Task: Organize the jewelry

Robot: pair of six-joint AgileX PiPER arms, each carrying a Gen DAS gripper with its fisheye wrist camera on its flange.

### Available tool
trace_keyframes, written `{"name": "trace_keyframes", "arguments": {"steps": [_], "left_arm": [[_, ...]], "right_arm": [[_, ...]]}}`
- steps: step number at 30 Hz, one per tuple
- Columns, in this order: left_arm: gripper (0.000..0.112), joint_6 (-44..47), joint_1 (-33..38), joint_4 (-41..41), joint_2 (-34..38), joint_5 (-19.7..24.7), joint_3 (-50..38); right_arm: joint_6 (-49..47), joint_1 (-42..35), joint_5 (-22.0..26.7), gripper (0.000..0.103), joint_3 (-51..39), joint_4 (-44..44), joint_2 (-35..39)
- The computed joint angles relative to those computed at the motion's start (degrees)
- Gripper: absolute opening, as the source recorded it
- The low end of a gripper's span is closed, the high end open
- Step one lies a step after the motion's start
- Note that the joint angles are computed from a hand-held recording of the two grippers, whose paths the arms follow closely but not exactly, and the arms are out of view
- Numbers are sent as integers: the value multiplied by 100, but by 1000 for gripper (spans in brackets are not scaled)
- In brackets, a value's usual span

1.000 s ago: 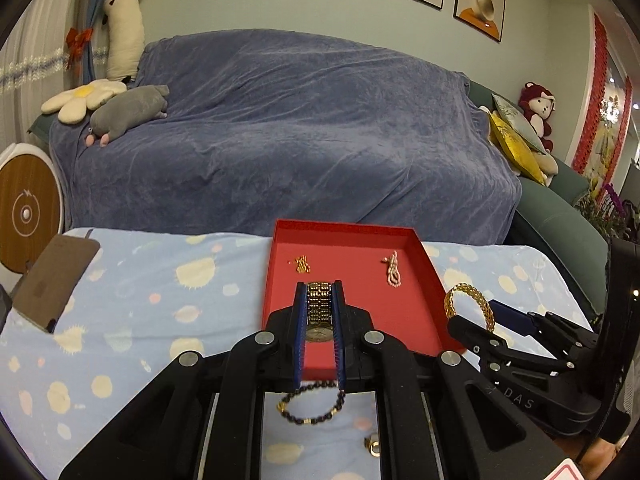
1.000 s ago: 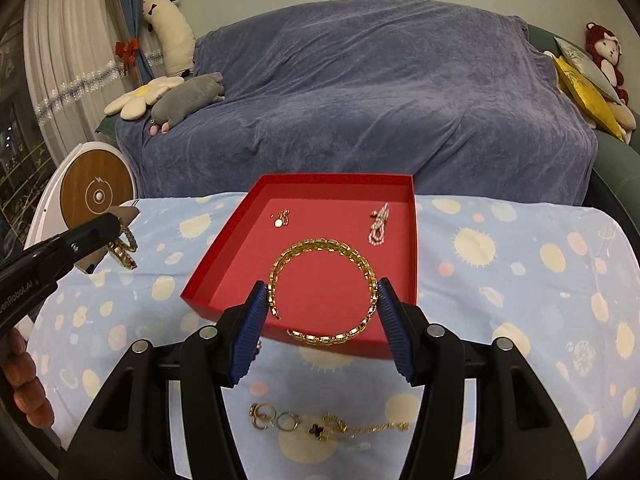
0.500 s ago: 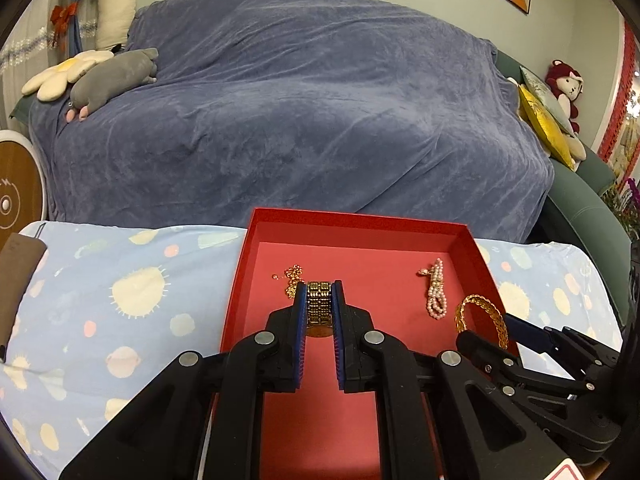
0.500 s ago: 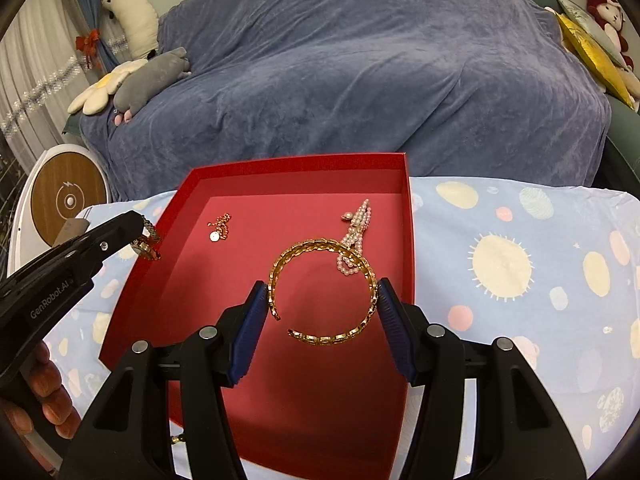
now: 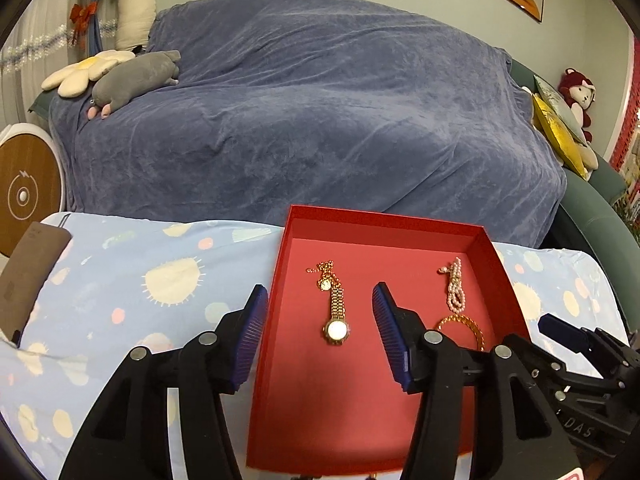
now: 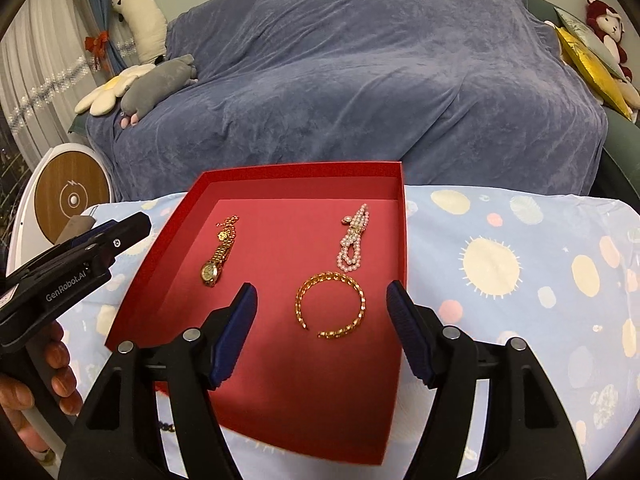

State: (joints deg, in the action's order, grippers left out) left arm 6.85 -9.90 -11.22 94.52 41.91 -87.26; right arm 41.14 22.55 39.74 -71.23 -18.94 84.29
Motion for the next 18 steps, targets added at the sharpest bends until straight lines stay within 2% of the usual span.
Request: {"name": "trace_keyframes", "arguments": {"steps": [7, 13, 18], "left_arm": [[61, 566, 451, -381, -1234, 360, 1038], [65, 782, 713, -359, -2300, 386, 2177], [67, 1179, 1033, -731, -2939, 681, 3014]], "right_arm": [[738, 703, 577, 70, 664, -396, -1164], [2119, 1998, 1328, 71, 1292, -1286, -1886], [3409, 3053, 1756, 71, 1896, -1699, -2311]]}}
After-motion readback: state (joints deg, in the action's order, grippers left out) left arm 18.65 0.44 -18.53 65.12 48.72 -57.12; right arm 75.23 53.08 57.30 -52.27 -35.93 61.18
